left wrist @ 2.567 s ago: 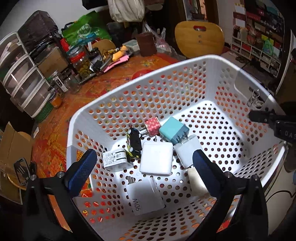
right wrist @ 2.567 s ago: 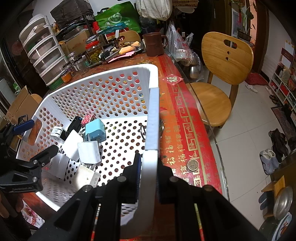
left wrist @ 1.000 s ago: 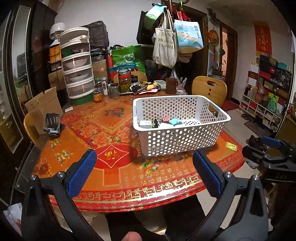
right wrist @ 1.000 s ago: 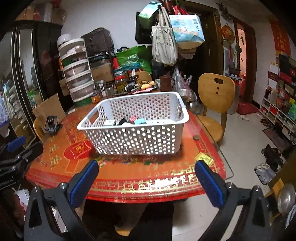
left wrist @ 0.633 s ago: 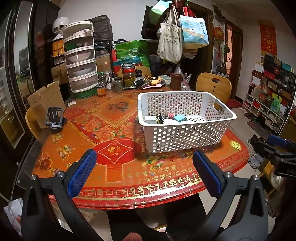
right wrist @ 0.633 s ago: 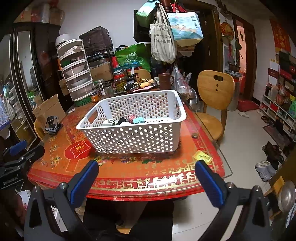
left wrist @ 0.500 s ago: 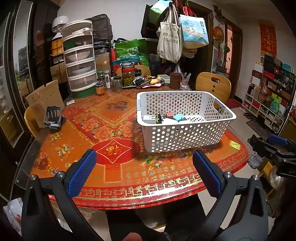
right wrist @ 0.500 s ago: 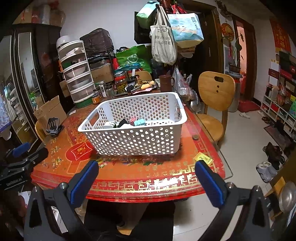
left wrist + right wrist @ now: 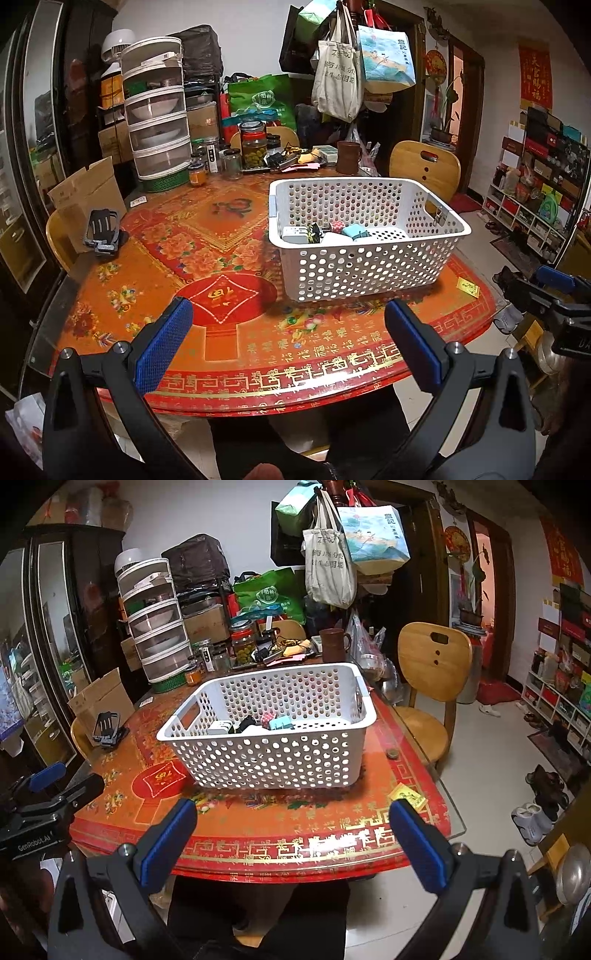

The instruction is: Organize rigid objects

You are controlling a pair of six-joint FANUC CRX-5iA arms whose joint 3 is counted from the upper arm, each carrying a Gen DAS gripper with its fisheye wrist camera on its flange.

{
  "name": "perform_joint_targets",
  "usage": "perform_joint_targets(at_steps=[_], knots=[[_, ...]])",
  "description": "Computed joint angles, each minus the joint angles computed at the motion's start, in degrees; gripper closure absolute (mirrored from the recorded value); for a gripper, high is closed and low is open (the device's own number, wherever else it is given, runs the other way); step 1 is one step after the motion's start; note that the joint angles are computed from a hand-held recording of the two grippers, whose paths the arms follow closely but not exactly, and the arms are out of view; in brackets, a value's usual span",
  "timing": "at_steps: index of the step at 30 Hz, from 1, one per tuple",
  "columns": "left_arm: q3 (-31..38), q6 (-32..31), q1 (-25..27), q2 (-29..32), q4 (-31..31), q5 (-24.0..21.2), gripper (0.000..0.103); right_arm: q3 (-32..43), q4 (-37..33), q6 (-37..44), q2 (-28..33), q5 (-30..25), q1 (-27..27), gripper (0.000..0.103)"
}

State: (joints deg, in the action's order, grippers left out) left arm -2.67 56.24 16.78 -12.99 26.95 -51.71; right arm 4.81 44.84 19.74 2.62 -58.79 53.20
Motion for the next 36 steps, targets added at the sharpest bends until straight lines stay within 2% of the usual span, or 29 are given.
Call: perform_joint_targets(at_steps=[36], knots=[[0.15, 0.67, -0.22, 0.13, -0.04, -0.35, 0.001, 0.1, -0.27, 0.14, -0.09, 0.24, 0.18, 0.0]])
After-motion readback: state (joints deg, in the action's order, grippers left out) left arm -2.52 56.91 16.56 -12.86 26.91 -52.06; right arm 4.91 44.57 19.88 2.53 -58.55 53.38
